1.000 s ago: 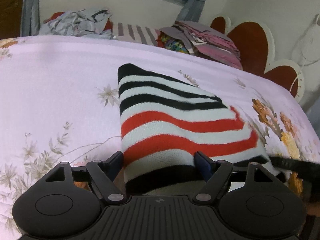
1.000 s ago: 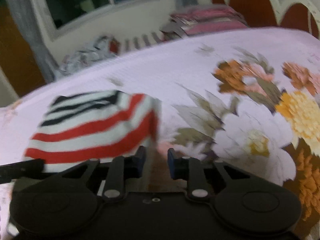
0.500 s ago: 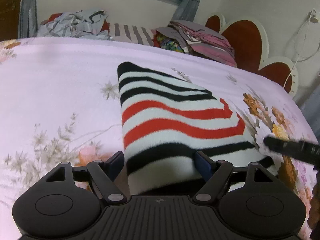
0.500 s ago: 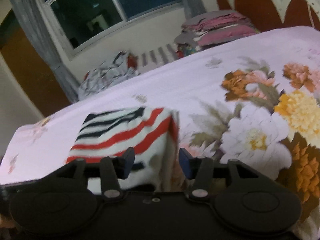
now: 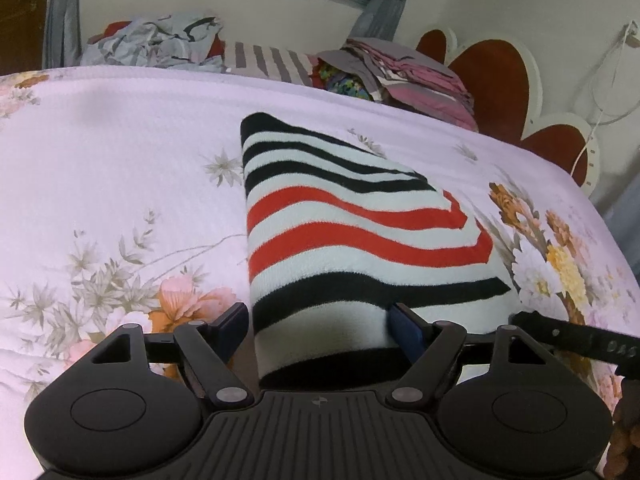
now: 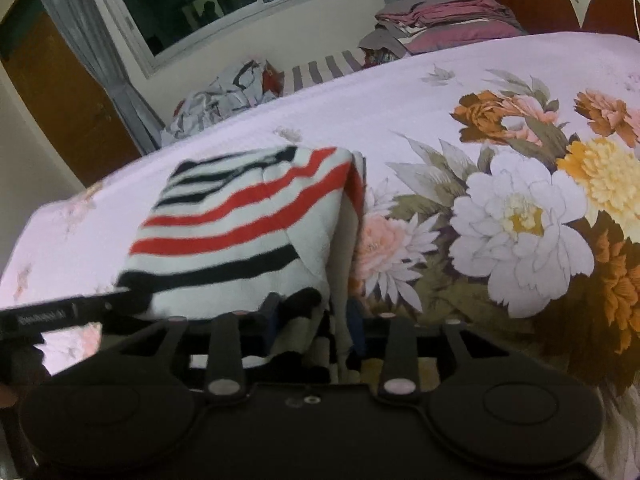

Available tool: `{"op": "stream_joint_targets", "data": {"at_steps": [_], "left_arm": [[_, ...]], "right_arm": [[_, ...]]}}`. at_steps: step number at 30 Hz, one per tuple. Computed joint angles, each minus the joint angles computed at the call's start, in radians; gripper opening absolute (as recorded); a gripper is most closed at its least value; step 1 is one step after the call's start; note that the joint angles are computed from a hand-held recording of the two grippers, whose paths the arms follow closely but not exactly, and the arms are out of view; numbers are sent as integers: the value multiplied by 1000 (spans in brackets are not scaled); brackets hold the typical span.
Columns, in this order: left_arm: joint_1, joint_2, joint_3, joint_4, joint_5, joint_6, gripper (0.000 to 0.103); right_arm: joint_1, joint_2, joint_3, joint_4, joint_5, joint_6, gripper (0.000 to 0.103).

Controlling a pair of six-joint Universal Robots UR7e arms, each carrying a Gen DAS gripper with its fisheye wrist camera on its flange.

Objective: Fold small clothes

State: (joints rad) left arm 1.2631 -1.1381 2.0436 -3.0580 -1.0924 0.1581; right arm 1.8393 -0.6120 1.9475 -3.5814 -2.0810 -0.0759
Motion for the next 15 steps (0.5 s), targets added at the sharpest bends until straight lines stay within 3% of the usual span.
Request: {"op": "stream_joint_targets", "data": {"at_steps": [2,5,8,15], "left_arm": [[-4,0,-5,14,7,-5,77],[-9,1,-11,25,12,-12,77],[-11,9,-24,37,12,-17,78],[-2,51,-66,44,14,-25,86]], "right_arm": [[-9,-10,-1,8,28,21,62],[-22,-21,-21,63,46,43,64],[-30,-13,-52,98,41,27,73],[-78,2,-90,151,94,60,79]]}}
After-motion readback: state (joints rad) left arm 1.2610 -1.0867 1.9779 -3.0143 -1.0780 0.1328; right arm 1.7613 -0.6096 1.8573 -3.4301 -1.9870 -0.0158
